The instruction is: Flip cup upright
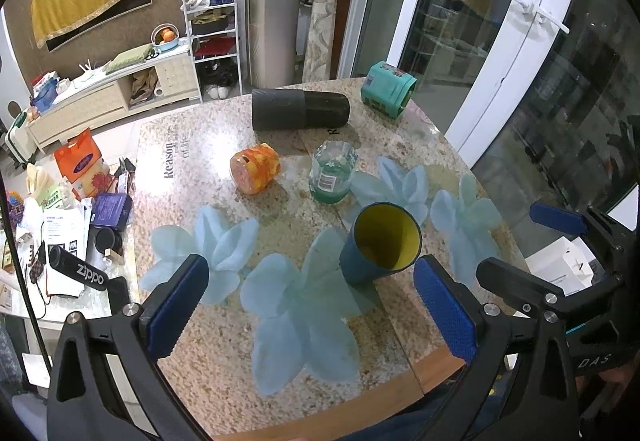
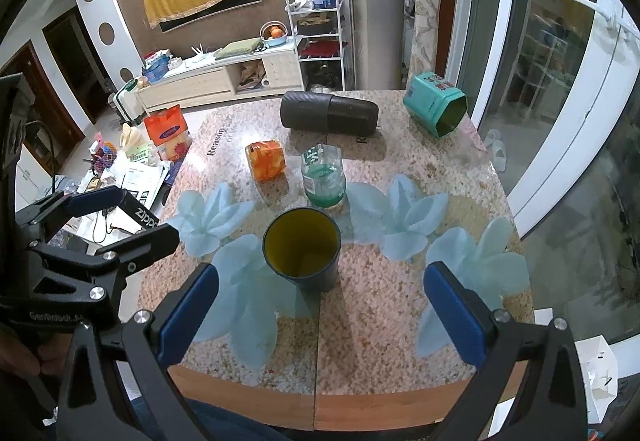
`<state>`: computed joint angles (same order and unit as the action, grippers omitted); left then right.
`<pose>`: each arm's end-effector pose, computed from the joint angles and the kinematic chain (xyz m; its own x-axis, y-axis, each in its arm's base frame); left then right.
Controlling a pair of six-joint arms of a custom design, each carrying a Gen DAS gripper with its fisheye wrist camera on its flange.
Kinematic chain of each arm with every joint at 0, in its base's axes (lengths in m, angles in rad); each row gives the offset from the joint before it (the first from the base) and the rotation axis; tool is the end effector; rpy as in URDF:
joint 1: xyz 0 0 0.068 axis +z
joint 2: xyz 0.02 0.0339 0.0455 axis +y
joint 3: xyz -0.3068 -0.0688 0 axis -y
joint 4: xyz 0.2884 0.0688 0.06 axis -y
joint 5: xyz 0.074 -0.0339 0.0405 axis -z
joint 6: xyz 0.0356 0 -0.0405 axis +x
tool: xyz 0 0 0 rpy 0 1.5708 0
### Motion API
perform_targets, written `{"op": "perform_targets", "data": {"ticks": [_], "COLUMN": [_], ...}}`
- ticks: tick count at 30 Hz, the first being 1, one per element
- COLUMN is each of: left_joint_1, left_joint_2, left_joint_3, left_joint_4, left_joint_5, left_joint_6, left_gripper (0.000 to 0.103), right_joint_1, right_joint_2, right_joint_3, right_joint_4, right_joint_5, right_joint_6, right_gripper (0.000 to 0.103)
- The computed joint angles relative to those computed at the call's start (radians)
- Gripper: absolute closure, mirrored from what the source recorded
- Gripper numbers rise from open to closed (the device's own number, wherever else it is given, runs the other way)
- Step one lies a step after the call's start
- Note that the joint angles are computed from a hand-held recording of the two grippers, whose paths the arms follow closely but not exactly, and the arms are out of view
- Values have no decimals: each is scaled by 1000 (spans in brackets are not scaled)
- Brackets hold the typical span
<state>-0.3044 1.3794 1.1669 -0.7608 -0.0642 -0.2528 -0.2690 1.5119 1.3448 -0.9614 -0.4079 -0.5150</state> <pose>0.3039 -0.0931 0.3220 -0.8299 -0.0009 -0.5580 0.0590 0.9943 -0.0894 0.3334 -0.0773 0.3346 -0.7978 -0.2491 -0.5491 -0.3593 0.9277 0.1012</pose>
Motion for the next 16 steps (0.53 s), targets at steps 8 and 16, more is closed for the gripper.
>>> {"op": "perform_targets", "data": {"ticks": [8,16], "left_joint_1": [-1,5], "left_joint_2": [-13,-19], "left_joint_3": [-1,-12], "left_joint_4": [-11,8], "left_joint_5": [-10,-9], "left_joint_6": [-8,3], "left_gripper": [0,0], "right_joint_1": [-1,-2], "right_joint_2": [2,4], "right_joint_3": [1,1], "right_joint_4": [-5,-13], "right_joint_5": [-5,-12], "right_joint_6": [-4,-9], "right_gripper": [0,0]}}
